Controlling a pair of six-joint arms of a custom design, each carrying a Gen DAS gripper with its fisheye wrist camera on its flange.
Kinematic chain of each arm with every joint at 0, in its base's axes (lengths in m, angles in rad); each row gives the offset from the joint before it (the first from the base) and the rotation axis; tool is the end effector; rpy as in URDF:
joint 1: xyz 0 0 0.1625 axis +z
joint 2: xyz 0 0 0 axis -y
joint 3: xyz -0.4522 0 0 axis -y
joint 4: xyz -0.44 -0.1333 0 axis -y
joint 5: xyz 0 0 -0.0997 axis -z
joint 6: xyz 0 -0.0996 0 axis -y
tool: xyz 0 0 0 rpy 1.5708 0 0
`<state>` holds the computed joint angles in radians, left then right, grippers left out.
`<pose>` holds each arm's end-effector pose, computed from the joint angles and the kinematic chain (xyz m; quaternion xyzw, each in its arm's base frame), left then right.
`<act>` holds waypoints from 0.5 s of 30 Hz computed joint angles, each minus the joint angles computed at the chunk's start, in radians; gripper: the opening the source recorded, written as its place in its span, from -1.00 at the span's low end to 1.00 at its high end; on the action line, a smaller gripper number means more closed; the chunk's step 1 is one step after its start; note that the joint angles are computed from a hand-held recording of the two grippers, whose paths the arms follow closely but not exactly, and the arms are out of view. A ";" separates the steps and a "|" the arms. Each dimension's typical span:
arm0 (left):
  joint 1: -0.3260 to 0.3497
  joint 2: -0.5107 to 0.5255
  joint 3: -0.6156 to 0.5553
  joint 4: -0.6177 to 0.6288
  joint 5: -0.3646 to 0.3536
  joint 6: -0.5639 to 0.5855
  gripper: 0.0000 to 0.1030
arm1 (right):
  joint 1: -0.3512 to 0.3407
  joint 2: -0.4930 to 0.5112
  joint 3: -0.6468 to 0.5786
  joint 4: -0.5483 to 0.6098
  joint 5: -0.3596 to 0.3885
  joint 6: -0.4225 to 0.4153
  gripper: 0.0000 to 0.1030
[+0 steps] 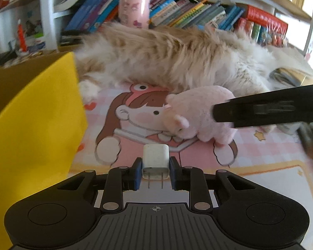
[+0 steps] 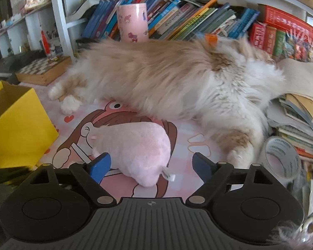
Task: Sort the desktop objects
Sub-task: 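Close the left gripper on the white charger while the right closes on the pink plush pig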
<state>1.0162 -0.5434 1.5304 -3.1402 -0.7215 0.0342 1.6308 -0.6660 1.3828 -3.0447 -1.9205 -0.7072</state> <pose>-0.2176 -0.7463 0.0291 0.1401 0.8696 -0.3543 0.3141 0.1484 -0.8166 0.1533 0.2828 -0.8726 0.2937 0.2690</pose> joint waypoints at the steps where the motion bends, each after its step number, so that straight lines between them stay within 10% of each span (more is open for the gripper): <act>1: -0.006 -0.023 0.032 -0.004 -0.006 -0.024 -0.52 | 0.001 0.011 -0.014 0.009 -0.005 -0.010 0.79; 15: -0.049 -0.209 0.290 0.041 -0.033 -0.267 -0.52 | -0.006 0.122 -0.141 0.067 -0.034 -0.457 0.93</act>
<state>0.9671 -0.7525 1.8207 -3.0997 -0.7544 -0.2328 1.6252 -0.5437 1.2414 -2.9776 -1.9547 -1.1638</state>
